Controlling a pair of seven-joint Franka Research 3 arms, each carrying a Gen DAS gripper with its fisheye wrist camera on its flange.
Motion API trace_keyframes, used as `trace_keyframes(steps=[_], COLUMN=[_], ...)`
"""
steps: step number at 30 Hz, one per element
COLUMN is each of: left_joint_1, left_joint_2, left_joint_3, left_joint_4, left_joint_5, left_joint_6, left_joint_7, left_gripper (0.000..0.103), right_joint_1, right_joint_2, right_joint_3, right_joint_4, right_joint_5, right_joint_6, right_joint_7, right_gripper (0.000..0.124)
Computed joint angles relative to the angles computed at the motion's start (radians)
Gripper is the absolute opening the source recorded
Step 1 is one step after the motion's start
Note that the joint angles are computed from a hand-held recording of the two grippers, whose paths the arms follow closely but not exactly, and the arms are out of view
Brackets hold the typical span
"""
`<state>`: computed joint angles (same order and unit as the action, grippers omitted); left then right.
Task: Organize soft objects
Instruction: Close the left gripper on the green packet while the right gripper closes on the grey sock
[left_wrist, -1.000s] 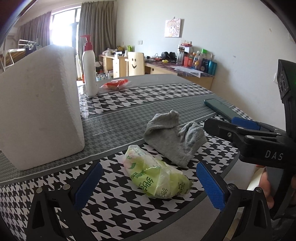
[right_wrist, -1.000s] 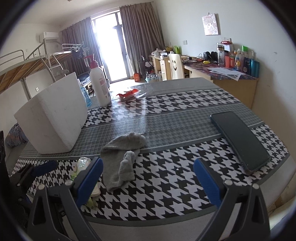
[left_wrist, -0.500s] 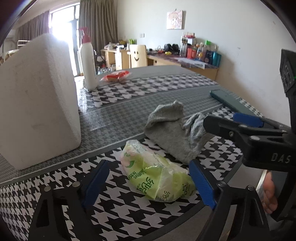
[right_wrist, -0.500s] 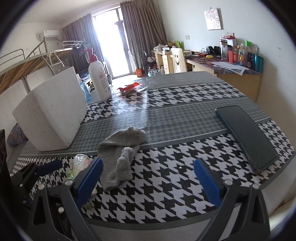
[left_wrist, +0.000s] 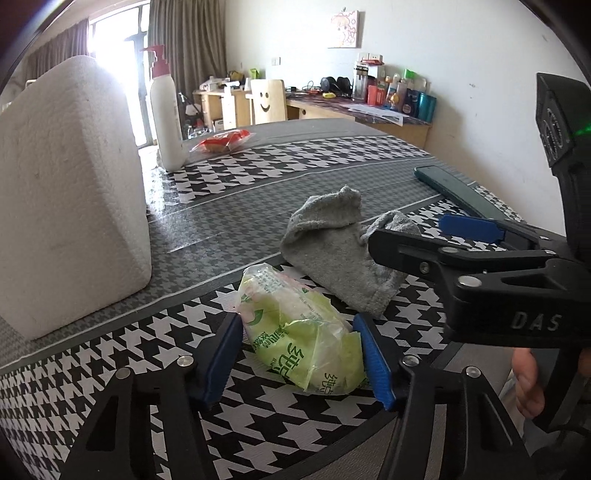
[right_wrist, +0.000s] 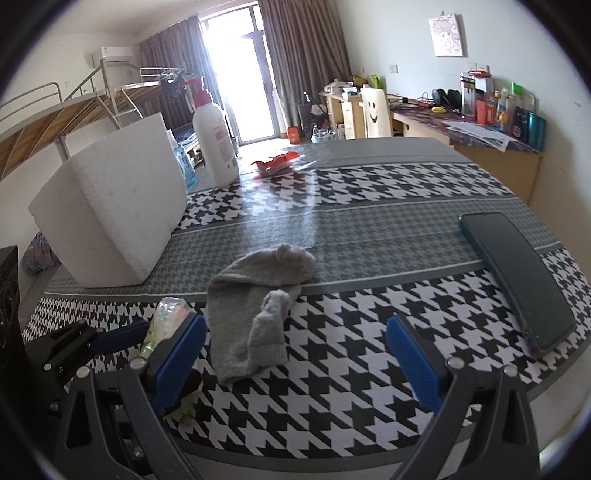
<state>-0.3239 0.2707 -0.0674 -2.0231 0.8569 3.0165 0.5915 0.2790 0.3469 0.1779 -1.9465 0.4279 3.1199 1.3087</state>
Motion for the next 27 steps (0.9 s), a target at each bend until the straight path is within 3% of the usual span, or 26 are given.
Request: trace_keyframes(steps=[7,12,14,27], left_joint_1=[0.017,-0.005,0.015,0.018], left_joint_2=[-0.015,-0.034,-0.040,-0.072], left_joint_3=[0.000,0.043,0.024,0.049], left_joint_4=[-0.028,-0.045,-0.054,-0.092], left_joint_5=[-0.019,0.040,0.021,0.066], left_joint_6=[0.047,0.069,0.070,0.128], left_joint_7=[0.019,-0.042,-0.025,-0.064], left_gripper=[0.057,0.056,0.054,0.051], right_joint_1=[0.003,0.018,0.016,0.081], right_joint_2=[0.012,0.021,0.024,0.053], right_joint_3=[0.002,-0.011,-0.006,-0.073], right_joint_4=[0.022,0.037,0.042,0.093], right_joint_5=[-0.004,-0.014,-0.013,-0.085], right_joint_6=[-0.029,-0.043,-0.050,-0.123], right_joint_7=[-0.009,-0.002,-0.008,0.057], right_gripper=[0.091,0.090,0.087,0.071])
